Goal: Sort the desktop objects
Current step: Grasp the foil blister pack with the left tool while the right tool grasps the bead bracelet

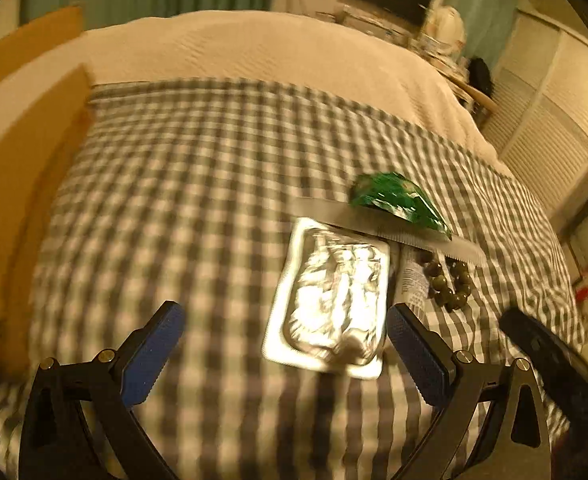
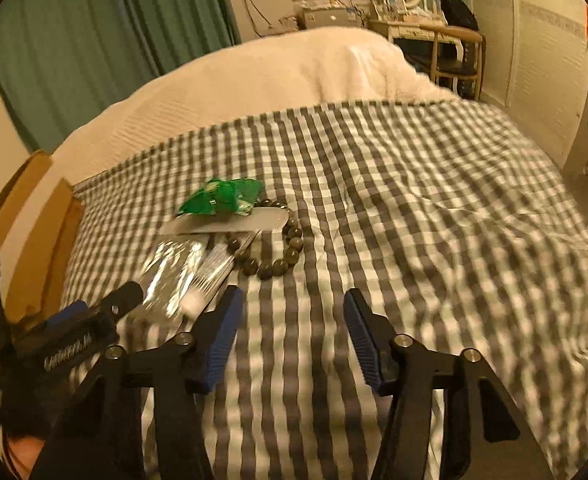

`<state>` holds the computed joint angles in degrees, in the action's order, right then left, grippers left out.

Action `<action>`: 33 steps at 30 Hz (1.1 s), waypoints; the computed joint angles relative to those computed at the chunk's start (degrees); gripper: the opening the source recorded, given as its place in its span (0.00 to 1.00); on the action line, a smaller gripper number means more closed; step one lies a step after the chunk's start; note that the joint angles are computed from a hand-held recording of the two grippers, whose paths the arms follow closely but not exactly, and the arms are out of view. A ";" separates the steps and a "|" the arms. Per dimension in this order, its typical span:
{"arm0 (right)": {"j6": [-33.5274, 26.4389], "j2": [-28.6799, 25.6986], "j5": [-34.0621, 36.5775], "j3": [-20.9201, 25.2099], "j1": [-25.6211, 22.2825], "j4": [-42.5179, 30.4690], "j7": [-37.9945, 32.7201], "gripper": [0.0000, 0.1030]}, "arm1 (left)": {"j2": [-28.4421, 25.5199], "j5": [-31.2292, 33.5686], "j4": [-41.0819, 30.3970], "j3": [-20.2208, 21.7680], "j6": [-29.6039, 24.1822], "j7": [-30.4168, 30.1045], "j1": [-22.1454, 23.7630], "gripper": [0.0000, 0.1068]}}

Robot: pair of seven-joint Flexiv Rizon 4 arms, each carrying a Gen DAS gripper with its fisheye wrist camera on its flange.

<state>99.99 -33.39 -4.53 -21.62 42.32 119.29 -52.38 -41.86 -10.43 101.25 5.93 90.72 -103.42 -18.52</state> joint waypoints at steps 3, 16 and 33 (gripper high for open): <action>-1.52 -3.20 -0.21 4.12 -4.82 -4.82 1.63 0.46 | -2.63 1.64 -4.08 3.17 -2.19 0.93 -2.53 0.96; -6.72 -7.52 -8.63 6.19 -8.87 -10.87 6.25 0.11 | -3.35 6.05 -5.70 3.10 -3.28 2.80 -2.12 0.65; -0.98 9.69 -1.86 -23.52 20.52 12.22 -1.02 0.11 | 10.04 4.98 9.61 3.03 3.41 1.82 -4.26 0.65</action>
